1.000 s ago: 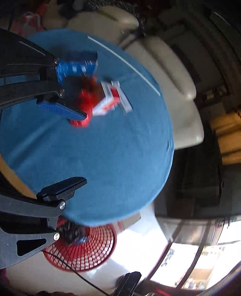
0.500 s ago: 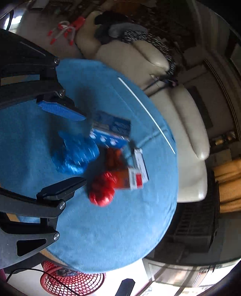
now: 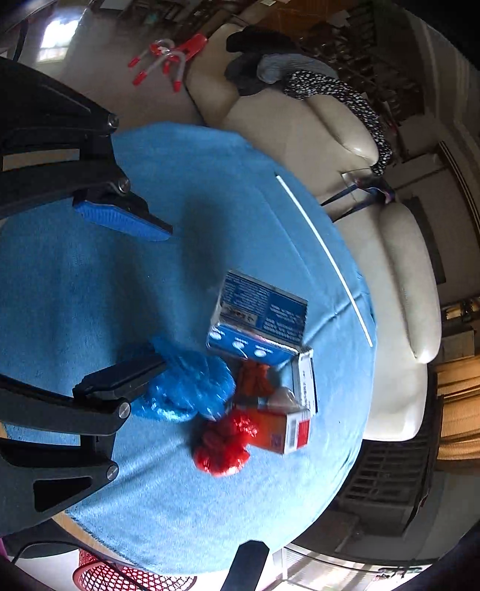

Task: Collect trash
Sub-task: 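Grasp the blue plastic bags with the left tool while the right tool grasps the red bag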

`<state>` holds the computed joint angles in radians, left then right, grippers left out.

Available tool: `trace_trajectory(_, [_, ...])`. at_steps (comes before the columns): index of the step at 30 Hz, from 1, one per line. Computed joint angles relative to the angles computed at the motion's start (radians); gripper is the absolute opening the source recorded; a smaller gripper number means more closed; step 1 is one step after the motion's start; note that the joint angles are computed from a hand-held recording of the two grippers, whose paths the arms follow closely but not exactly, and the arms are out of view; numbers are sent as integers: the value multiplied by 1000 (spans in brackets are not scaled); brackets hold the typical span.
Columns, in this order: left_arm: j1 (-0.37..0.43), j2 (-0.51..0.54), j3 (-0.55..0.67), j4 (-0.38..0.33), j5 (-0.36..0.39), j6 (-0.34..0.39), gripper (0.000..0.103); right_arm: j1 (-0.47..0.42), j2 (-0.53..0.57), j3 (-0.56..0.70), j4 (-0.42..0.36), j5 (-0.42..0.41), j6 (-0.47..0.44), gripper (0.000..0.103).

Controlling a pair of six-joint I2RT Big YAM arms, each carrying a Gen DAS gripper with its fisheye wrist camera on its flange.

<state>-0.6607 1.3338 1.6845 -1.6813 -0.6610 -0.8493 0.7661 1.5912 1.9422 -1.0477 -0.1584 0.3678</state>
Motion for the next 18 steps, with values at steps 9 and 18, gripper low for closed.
trace_trajectory(9, [89,-114,-146,193,214,54,64,4,158,134,-98,-62,14,77])
trace_trajectory(18, [119,-179,-219,346,384,82,68,24,328,315,-227,-23,-32,59])
